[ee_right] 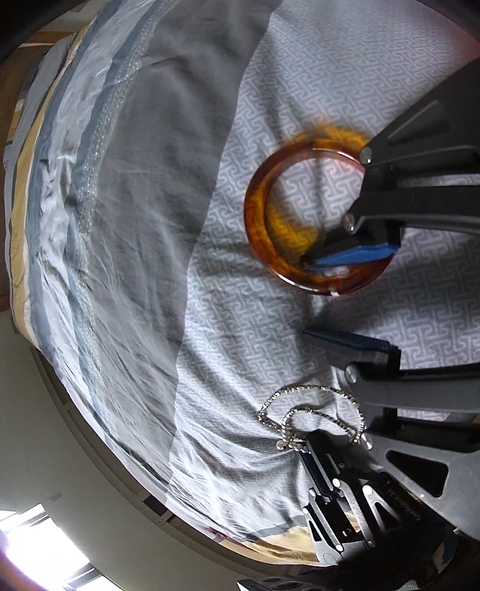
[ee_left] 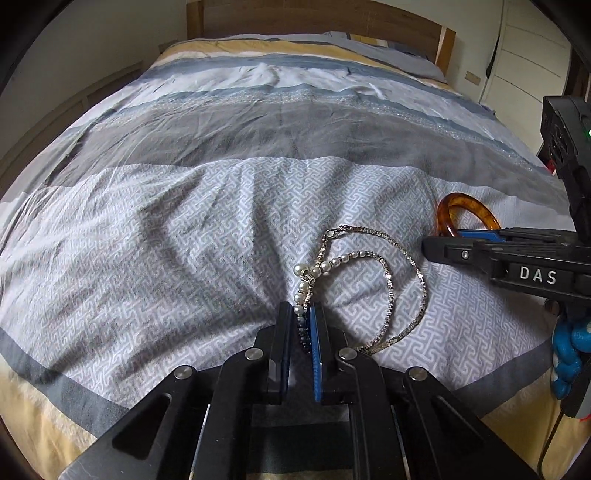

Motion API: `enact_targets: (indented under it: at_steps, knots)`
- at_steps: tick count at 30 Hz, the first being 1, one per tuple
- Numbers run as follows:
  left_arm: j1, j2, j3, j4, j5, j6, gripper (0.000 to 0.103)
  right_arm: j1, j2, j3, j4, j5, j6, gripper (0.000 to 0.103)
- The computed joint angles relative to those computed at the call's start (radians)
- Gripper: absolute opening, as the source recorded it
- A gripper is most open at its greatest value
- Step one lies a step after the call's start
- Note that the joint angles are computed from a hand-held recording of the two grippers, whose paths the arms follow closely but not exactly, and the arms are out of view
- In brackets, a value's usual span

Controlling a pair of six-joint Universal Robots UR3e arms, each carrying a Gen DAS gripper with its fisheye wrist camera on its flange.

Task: Organize jewelry
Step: 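Grasp the pearl chain bracelet with the left tool while the right tool grasps the amber bangle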

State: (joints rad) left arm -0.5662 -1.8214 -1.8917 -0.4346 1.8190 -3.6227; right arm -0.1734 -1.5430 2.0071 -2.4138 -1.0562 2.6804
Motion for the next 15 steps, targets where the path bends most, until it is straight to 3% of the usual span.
enact_targets:
  at_steps: [1,7,15]
  knots:
    - [0.004,0.004,-0.008,0.008,-0.007,-0.002,0.009,-0.011,-0.001,0.007,-0.005,0.013,0.012,0.012]
    - [0.006,0.031,-0.008,-0.012,-0.023,-0.025,0.005,-0.042,-0.055,0.051,-0.012,0.059,0.053,0.011]
    - [-0.069,0.093,-0.003,-0.073,0.039,-0.097,0.005,-0.181,-0.307,0.163,0.165,0.191,0.039,0.009]
